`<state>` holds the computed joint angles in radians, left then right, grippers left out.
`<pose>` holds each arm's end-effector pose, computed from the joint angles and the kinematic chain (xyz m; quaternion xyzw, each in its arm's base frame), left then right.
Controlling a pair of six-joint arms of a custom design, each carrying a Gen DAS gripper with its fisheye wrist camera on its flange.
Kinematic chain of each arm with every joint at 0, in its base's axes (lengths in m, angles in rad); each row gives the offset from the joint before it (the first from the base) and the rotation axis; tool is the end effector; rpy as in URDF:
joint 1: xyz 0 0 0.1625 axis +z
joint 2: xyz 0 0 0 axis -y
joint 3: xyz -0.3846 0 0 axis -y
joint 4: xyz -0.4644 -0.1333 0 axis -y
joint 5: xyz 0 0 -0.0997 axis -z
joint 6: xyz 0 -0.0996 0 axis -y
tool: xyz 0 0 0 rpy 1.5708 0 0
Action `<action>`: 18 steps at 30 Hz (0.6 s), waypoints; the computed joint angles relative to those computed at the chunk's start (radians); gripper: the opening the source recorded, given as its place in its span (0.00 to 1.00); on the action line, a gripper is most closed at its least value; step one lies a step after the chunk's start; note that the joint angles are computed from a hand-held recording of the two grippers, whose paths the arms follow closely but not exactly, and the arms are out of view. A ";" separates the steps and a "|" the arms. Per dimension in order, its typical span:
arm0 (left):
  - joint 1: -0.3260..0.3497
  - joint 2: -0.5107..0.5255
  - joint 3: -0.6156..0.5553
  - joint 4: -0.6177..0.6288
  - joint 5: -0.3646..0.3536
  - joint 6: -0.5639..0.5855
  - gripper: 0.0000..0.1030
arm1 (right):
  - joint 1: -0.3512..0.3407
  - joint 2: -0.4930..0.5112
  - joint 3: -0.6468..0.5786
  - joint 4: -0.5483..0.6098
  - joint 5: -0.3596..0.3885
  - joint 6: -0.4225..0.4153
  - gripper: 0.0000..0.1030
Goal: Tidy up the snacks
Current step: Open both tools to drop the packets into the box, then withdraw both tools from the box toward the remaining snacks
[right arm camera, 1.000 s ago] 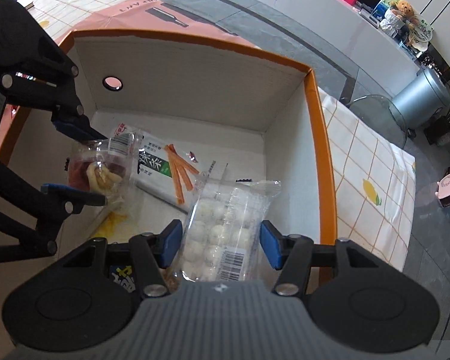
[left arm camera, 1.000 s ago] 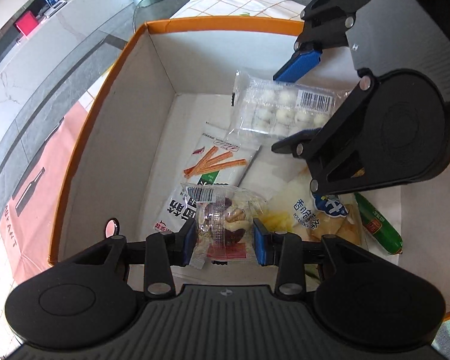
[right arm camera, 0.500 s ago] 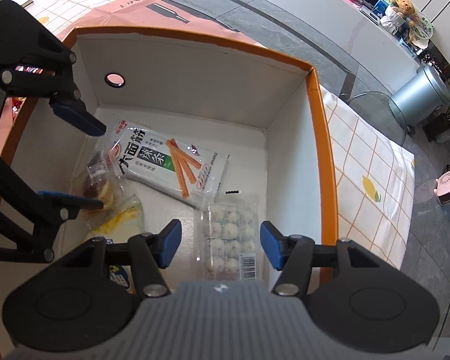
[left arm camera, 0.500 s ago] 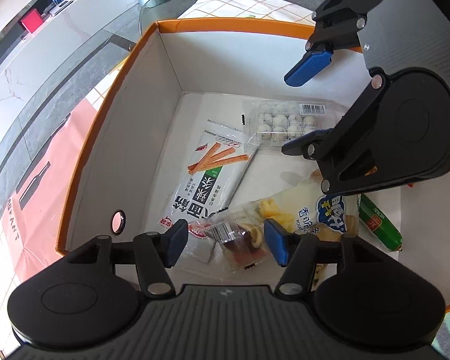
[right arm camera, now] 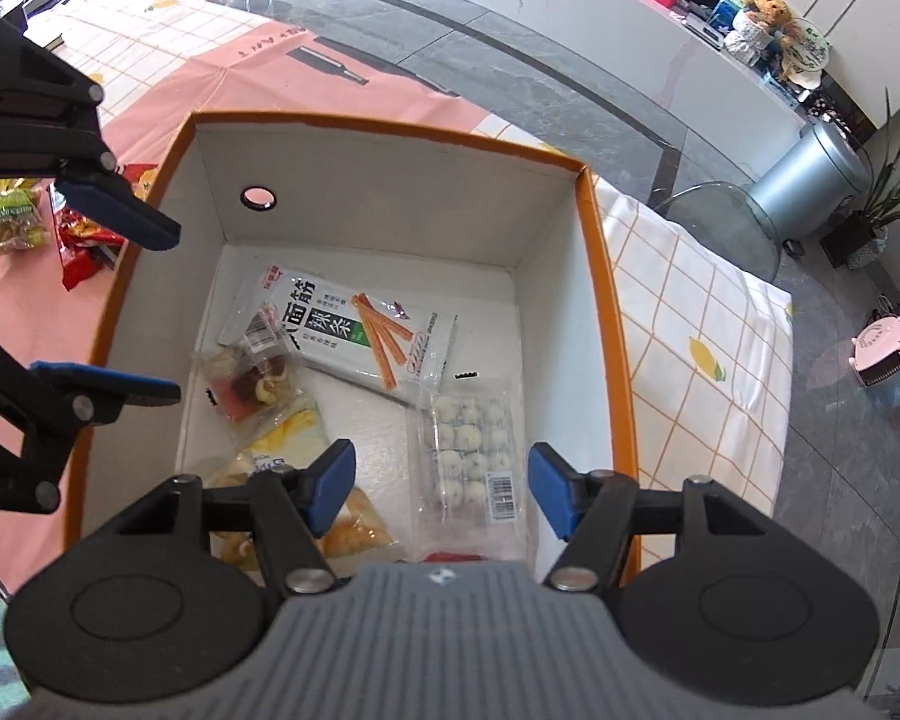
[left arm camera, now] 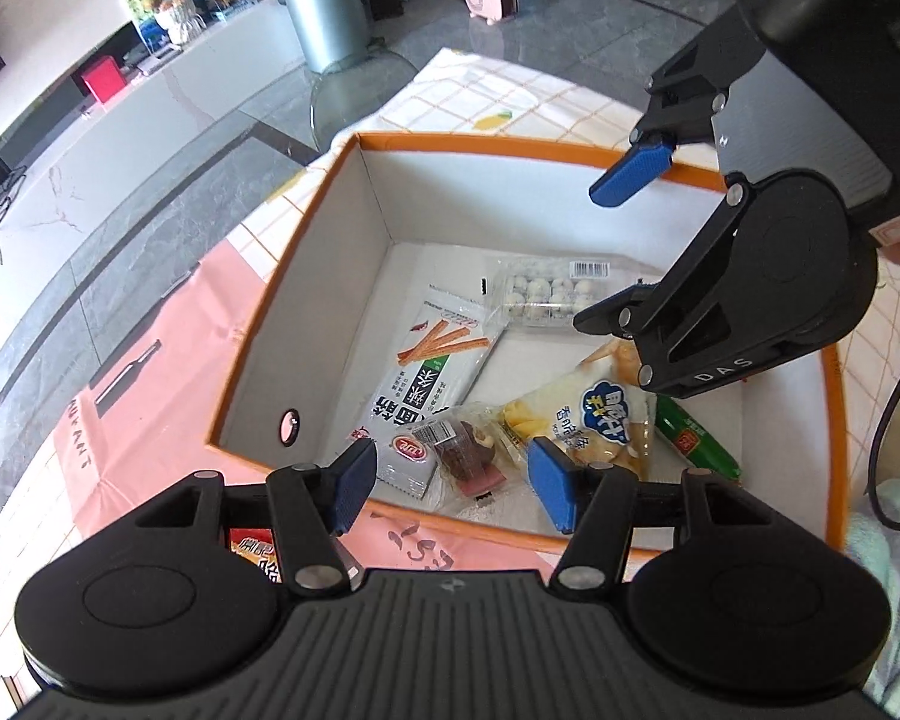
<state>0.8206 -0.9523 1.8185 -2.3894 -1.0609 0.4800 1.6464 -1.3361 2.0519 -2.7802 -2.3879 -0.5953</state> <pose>-0.2891 -0.5770 0.0305 0.5631 0.7866 -0.0111 0.2529 0.1028 -0.5538 0.2190 0.2013 -0.8722 0.1177 0.4299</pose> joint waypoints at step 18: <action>-0.053 -0.369 0.371 -0.357 0.054 -0.076 0.67 | 0.159 -0.061 0.223 -0.367 0.066 0.259 0.65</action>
<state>0.7673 -1.3215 2.1898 -2.7464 -1.0068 0.4045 1.8049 -1.3972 2.2750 -3.1468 -2.3217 -0.3358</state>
